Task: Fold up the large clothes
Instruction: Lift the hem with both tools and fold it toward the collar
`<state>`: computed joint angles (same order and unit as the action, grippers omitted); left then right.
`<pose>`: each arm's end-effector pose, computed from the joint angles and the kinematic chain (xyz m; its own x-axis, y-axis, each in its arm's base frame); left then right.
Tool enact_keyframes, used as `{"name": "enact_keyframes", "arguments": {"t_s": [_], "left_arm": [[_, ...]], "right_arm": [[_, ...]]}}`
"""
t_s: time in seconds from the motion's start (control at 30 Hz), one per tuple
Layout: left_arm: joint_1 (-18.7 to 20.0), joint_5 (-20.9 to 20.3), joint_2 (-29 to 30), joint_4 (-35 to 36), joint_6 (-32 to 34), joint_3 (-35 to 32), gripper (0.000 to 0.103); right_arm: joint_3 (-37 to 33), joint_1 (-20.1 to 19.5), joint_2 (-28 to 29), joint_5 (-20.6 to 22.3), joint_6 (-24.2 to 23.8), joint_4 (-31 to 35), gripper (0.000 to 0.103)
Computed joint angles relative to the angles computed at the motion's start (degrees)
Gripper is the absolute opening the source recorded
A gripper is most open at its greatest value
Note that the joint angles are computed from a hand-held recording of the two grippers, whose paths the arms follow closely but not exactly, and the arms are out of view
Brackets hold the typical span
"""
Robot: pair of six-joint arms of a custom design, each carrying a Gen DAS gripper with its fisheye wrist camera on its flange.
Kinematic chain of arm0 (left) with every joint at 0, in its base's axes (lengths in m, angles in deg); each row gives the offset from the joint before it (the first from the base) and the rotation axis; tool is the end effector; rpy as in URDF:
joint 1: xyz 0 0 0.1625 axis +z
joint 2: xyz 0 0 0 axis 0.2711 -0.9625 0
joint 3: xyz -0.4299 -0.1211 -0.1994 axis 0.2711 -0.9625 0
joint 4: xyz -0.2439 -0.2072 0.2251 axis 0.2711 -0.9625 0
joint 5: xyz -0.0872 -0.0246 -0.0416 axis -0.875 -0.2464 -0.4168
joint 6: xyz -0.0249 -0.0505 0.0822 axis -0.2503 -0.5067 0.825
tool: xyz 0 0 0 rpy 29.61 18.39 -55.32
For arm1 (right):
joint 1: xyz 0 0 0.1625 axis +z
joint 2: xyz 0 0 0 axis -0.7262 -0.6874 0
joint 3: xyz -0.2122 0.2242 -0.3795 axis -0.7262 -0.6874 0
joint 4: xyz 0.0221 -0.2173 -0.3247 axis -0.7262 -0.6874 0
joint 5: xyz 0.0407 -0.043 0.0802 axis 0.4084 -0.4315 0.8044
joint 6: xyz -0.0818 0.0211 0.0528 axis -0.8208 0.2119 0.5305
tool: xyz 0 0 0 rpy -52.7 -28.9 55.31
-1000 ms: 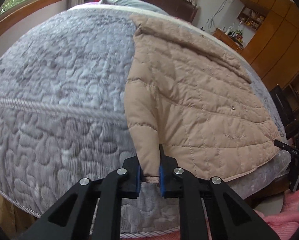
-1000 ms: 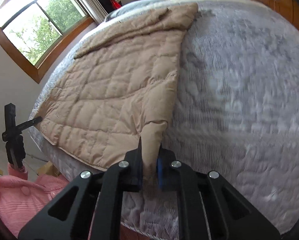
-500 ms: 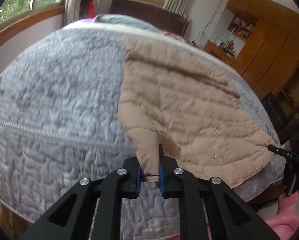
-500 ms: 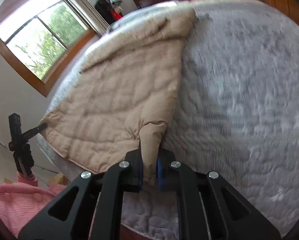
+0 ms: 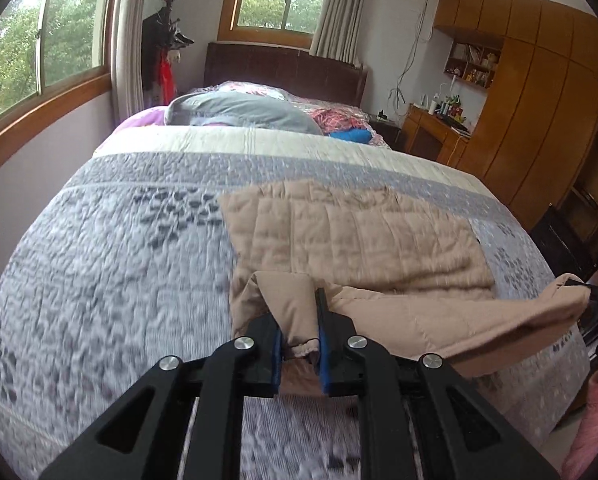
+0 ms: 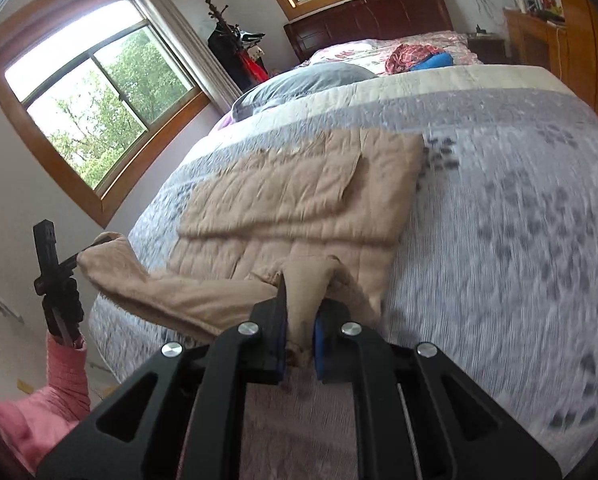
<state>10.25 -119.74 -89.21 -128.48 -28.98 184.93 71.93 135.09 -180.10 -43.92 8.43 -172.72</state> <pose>-0.3754 -0.3955 0.2281 -0.7141 0.5014 -0.4885 0.6836 0.6495 -0.3328 0.0990 -0.1933 0.4871 -0.9429 0.1458 0.2994 -0.1137 0.7042 -0.7009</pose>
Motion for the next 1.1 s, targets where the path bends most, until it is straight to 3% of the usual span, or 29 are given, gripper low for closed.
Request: {"name": "enact_keyframes", "arguments": {"t_s": [0.3,0.6,0.93,1.03,1.1], "left_arm": [[8.33,-0.99,12.35,2.3,3.95,-16.11,0.014],[15.26,-1.14,23.48,8.79,4.52,-30.23,0.014],[19.64,-2.8,30.0,15.36,2.79,-38.55,0.02],[20.77,-5.84,30.1,17.16,1.18,-40.02,0.023],[21.81,-10.65,28.71,15.92,0.03,-39.65,0.03]], "right_arm": [[-10.84,-8.14,14.37,3.57,0.9,-1.62,0.008],[-19.56,-14.25,26.72,3.9,3.1,-1.45,0.009],[-23.95,-18.59,33.16,5.13,4.73,-0.03,0.011],[-24.68,-21.0,32.94,9.25,6.45,1.82,0.017],[-24.54,-23.36,31.52,14.81,6.47,2.72,0.023]]}}
